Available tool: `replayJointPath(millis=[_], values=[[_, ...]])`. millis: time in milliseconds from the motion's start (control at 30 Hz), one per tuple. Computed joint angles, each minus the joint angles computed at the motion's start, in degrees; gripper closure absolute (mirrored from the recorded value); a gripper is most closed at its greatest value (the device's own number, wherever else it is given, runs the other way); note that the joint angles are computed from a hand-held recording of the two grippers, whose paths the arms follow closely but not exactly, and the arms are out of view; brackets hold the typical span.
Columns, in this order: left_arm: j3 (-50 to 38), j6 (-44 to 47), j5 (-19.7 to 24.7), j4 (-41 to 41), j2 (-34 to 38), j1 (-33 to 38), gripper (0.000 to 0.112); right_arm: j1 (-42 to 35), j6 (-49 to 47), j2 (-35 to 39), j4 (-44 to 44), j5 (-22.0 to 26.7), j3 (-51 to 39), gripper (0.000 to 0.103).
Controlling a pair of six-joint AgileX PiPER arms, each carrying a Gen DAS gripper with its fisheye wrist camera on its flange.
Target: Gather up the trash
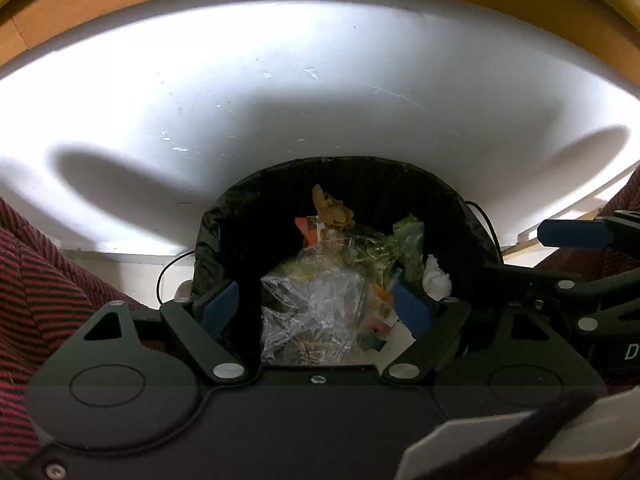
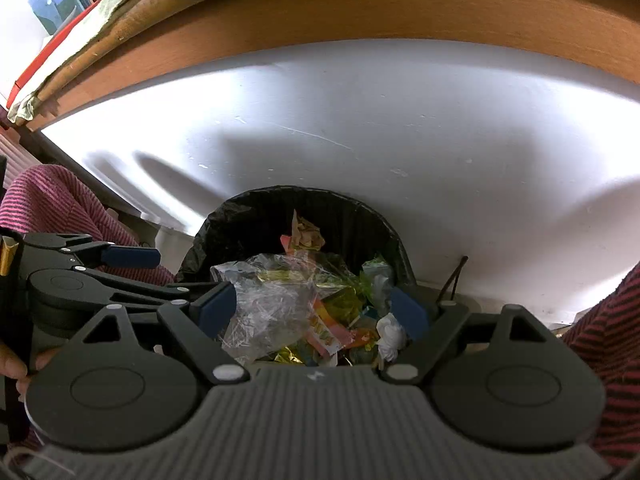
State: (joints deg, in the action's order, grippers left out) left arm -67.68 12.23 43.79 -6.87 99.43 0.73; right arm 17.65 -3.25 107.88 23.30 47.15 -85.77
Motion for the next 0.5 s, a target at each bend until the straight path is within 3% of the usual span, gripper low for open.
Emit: replayJointPath(millis=[500], values=[[-0.1, 0.2, 0.2, -0.2, 0.2, 0.2, 0.028, -0.2, -0.4, -0.1, 0.2, -0.2, 0.3, 0.011]])
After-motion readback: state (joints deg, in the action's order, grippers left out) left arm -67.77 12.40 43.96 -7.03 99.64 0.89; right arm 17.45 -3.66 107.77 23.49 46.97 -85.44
